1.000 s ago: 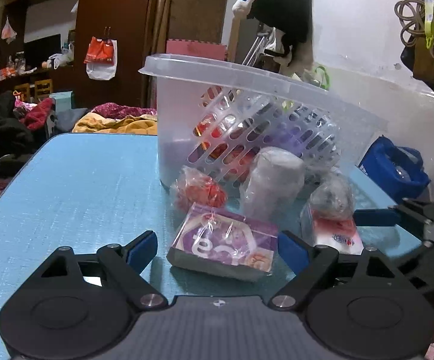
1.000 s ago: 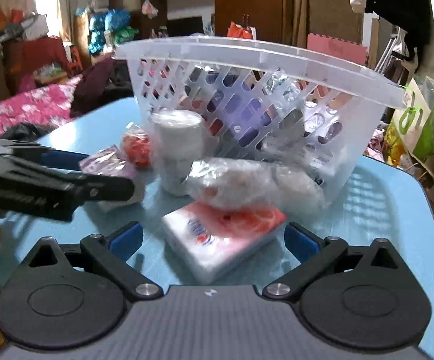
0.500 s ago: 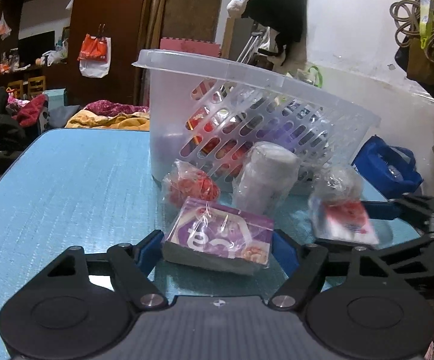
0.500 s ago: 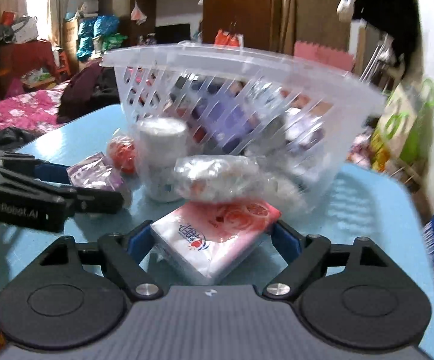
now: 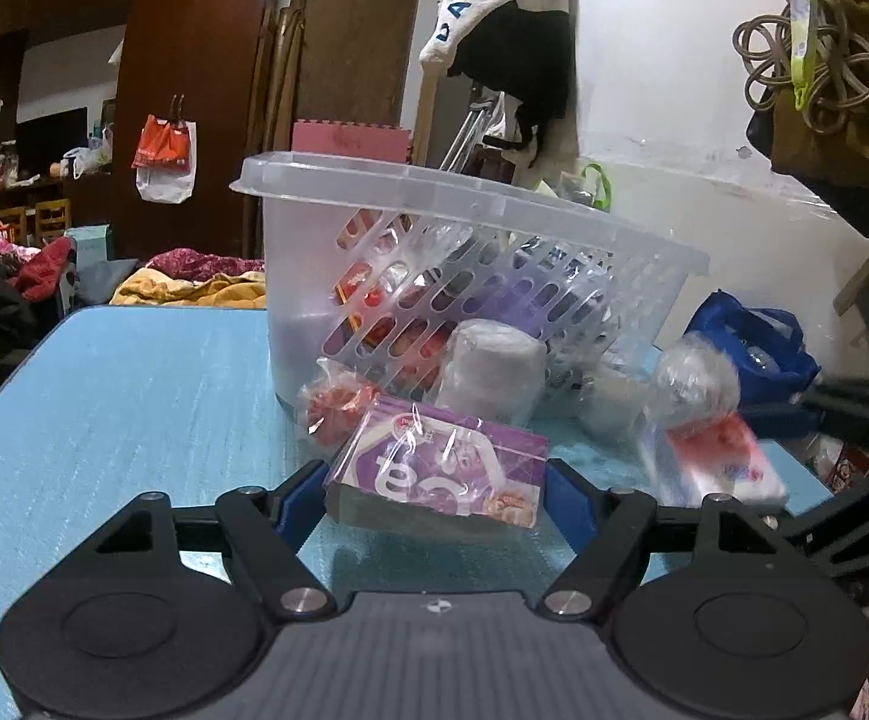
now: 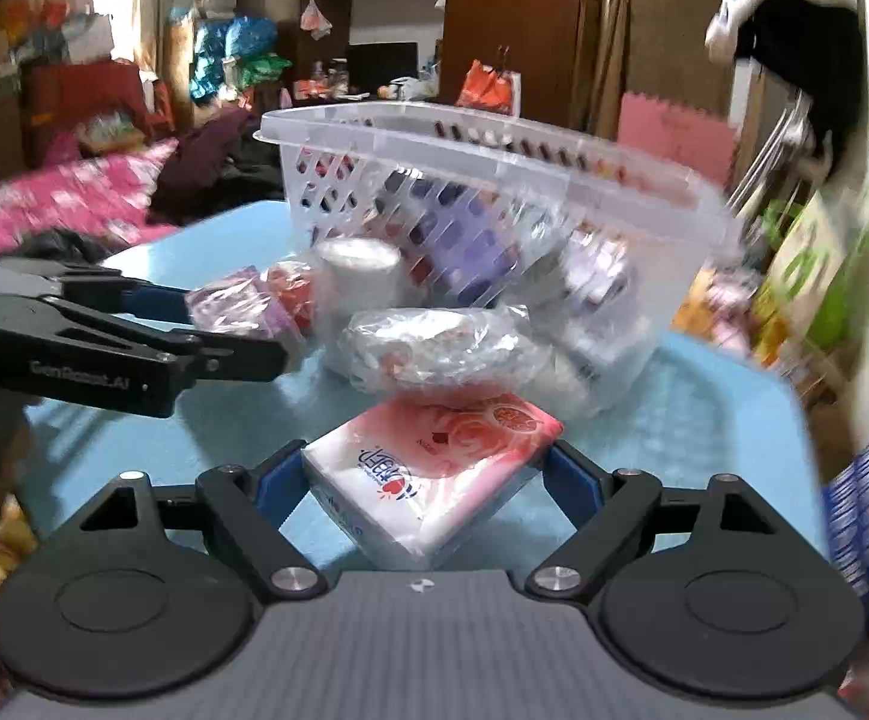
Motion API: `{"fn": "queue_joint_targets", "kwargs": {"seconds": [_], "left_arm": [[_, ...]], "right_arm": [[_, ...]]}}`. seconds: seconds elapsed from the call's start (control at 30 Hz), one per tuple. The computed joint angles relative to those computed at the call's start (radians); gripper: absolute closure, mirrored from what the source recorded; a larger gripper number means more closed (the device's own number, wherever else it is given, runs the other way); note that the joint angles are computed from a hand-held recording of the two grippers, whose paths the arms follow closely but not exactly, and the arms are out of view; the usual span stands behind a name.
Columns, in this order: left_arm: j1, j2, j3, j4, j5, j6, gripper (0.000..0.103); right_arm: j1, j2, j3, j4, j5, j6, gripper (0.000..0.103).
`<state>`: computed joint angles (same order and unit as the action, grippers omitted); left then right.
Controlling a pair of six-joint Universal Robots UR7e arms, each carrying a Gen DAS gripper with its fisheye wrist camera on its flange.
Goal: Organize objects
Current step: 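Grasp purple-white packet with left tool while right tool grasps pink tissue pack, then lift both packs over the basket and release them inside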
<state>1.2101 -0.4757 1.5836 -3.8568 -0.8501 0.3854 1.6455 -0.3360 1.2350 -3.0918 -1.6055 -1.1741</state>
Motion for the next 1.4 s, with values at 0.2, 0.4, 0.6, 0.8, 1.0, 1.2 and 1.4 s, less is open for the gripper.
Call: {"fn": "queue_joint_targets", "kwargs": {"seconds": [0.2,0.4,0.6,0.8,1.0,1.2,1.4], "left_arm": [[0.001,-0.002,0.015,-0.015,-0.042,-0.006,0.024],[-0.007,0.002,0.024,-0.031,-0.066,0.009,0.023],[-0.003,-0.01,0.04,-0.039,-0.069,-0.008,0.023],[-0.001,-0.008,0.037,-0.022,-0.067,-0.013,0.023],[-0.001,-0.011,0.046,-0.039,-0.079,-0.017,0.023],[-0.03,-0.082,0.094,-0.074,-0.137,-0.012,0.024],[-0.072,-0.127,-0.054,0.03,-0.096,0.054,0.023]], "right_arm": [[-0.001,0.017,-0.029,0.012,-0.054,-0.025,0.017],[-0.01,-0.019,0.008,0.038,0.007,-0.013,0.017],[0.003,-0.014,0.007,0.041,-0.043,-0.056,0.017],[0.016,-0.003,0.003,-0.015,-0.094,-0.108,0.017],[-0.003,-0.023,0.008,0.014,-0.035,-0.066,0.017],[-0.034,-0.102,0.043,0.068,0.224,0.094,0.017],[0.028,-0.036,-0.144,0.065,0.255,0.179,0.017]]}}
